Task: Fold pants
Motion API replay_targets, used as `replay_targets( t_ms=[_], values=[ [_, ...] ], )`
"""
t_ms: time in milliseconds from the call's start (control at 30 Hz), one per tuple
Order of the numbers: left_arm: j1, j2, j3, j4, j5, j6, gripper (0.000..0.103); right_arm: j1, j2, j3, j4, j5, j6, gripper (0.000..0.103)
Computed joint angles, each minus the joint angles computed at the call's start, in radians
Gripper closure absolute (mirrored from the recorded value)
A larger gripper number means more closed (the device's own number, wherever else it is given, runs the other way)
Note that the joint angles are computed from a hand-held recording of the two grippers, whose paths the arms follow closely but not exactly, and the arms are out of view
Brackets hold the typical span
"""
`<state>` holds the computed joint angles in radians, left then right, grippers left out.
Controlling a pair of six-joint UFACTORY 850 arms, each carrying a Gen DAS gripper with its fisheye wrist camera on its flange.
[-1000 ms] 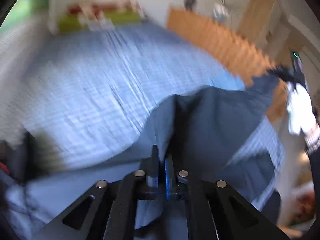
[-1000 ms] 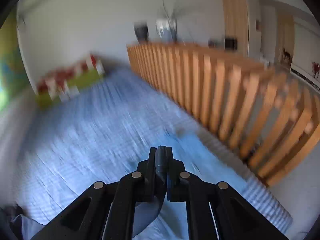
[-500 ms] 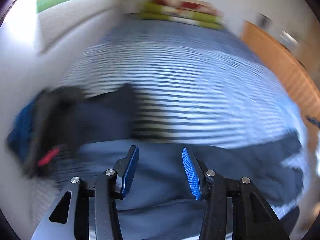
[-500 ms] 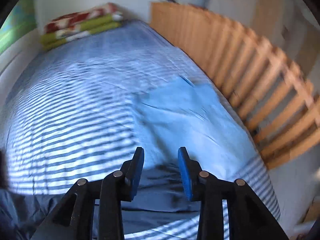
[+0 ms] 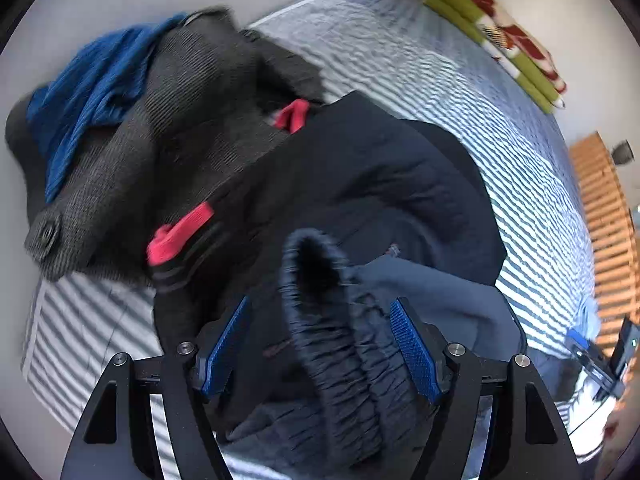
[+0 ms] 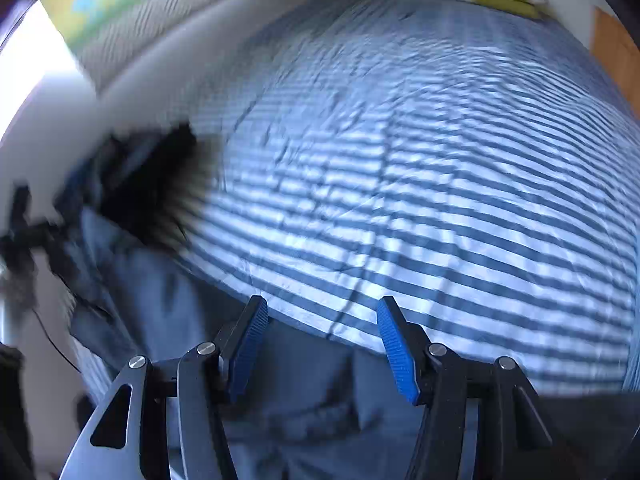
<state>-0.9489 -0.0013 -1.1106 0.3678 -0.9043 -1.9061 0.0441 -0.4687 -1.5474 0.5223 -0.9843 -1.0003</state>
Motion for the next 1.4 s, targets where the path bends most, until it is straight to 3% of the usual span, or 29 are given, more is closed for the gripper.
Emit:
replay_targets(
  t_ms=[33, 67, 100, 200, 367, 400, 433, 500, 633, 733, 833, 933, 967, 1000, 1033, 1067, 1133, 1200, 1267, 1367, 1400],
  values=[
    [-0.006, -0.016, -0.012, 0.014, -0.006, 0.007, 0.038, 0.026, 0.016, 0.038, -0.033, 0.064, -0.019, 0.050],
    [-0.007, -0.027, -0.020, 0.018, -0.005, 0.028, 0.063, 0.040, 0.023, 0.058, -0.054, 0.091, -0.026, 0.050],
    [-0.004, -0.041, -0.029, 0.008, -0.002, 0.060, 0.069, 0.058, 0.017, 0.066, -0.091, 0.098, -0.021, 0.050],
    [-0.019, -0.068, -0.052, 0.038, -0.029, 0.078, 0.079, 0.080, 0.003, 0.089, -0.184, 0.116, 0.014, 0.050],
    [-0.057, -0.076, -0.073, 0.088, -0.081, 0.058, 0.086, 0.057, 0.030, 0.179, -0.219, 0.134, -0.032, 0.052],
    [-0.071, -0.072, -0.075, 0.105, -0.092, 0.035, 0.088, 0.055, 0.054, 0.210, -0.218, 0.162, -0.055, 0.064],
    [-0.086, -0.065, -0.081, 0.112, -0.107, 0.020, 0.088, 0.052, 0.077, 0.238, -0.224, 0.180, -0.073, 0.084],
    [-0.110, -0.053, -0.092, 0.135, -0.134, -0.013, 0.090, 0.049, 0.114, 0.273, -0.239, 0.186, -0.072, 0.100],
    [-0.163, -0.055, -0.178, 0.220, -0.249, -0.050, 0.092, 0.024, 0.233, 0.349, -0.131, 0.347, -0.136, 0.101],
    [-0.209, -0.069, -0.270, 0.320, -0.352, -0.053, 0.092, -0.037, 0.288, 0.330, 0.150, 0.402, -0.283, 0.101],
    [-0.238, -0.110, -0.373, 0.424, -0.461, -0.011, 0.092, -0.049, 0.367, 0.317, 0.450, 0.516, -0.457, 0.101],
    [-0.217, -0.134, -0.413, 0.482, -0.486, 0.005, 0.091, -0.017, 0.348, 0.284, 0.474, 0.592, -0.457, 0.099],
    [-0.181, -0.134, -0.402, 0.466, -0.459, -0.002, 0.087, -0.007, 0.324, 0.262, 0.398, 0.593, -0.380, 0.096],
    [-0.143, -0.136, -0.393, 0.437, -0.428, 0.007, 0.079, 0.009, 0.284, 0.231, 0.293, 0.611, -0.278, 0.081],
    [-0.103, -0.143, -0.384, 0.390, -0.417, 0.028, 0.071, 0.020, 0.238, 0.201, 0.189, 0.629, -0.181, 0.060],
    [-0.069, -0.147, -0.371, 0.343, -0.405, 0.028, 0.062, 0.037, 0.205, 0.167, 0.084, 0.626, -0.076, 0.055],
    [-0.022, -0.113, -0.305, 0.282, -0.311, -0.007, 0.062, 0.029, 0.168, 0.120, -0.024, 0.563, 0.120, 0.055],
    [-0.045, -0.087, -0.266, 0.310, -0.307, -0.066, 0.062, -0.003, 0.139, 0.066, -0.019, 0.424, 0.197, 0.055],
    [-0.078, -0.064, -0.240, 0.306, -0.283, -0.044, 0.061, -0.046, 0.137, 0.058, 0.034, 0.317, 0.150, 0.055],
    [-0.154, -0.034, -0.193, 0.281, -0.274, -0.065, 0.039, -0.121, 0.200, 0.136, 0.136, 0.233, -0.023, 0.055],
    [-0.179, -0.025, -0.169, 0.265, -0.258, -0.088, 0.037, -0.157, 0.225, 0.164, 0.168, 0.193, -0.085, 0.055]
  ],
)
